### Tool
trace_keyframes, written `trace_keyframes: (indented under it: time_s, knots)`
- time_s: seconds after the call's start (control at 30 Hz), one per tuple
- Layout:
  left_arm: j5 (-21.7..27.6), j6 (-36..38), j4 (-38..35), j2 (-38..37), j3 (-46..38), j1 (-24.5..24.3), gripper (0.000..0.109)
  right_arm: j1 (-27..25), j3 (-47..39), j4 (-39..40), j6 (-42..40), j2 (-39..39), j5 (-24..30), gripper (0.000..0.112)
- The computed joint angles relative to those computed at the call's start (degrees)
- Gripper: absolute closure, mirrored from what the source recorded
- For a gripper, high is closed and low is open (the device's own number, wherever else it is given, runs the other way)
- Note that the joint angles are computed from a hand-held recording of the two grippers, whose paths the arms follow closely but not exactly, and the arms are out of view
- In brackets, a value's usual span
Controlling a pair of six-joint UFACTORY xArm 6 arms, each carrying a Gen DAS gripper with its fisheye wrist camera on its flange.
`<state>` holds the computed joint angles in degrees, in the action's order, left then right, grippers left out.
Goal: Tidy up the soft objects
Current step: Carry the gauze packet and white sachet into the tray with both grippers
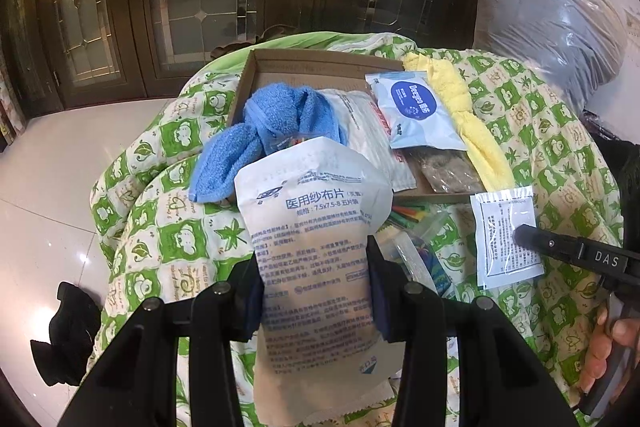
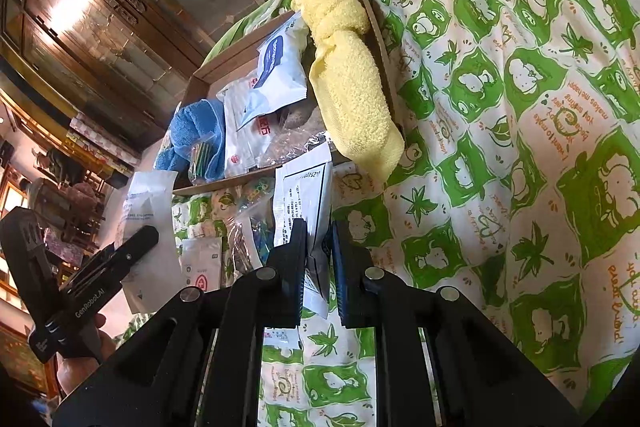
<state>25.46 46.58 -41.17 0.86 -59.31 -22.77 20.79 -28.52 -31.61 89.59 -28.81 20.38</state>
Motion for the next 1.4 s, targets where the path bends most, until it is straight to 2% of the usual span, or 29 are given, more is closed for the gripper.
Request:
trace_keyframes:
  time_s: [0.53,1.0,1.4]
  knots:
    - [4.7,-2.1,-0.3,5.5,-9.2,1.8,0.066,-0.4,-1.3,-0.3,-0.4,1.3,-1.0,0.100]
    - [8.5,-5.8,2.7,12.5,-19.8,1.5,0.066,-1.0,-2.6,-0.5,-1.6,2.6,-2.4,0.100]
    - [11.9,-8.8,5.3,18.6,-29.1,1.3,0.066,-1.8,-6.2,4.7,-8.4,5.4,-2.7,0.100]
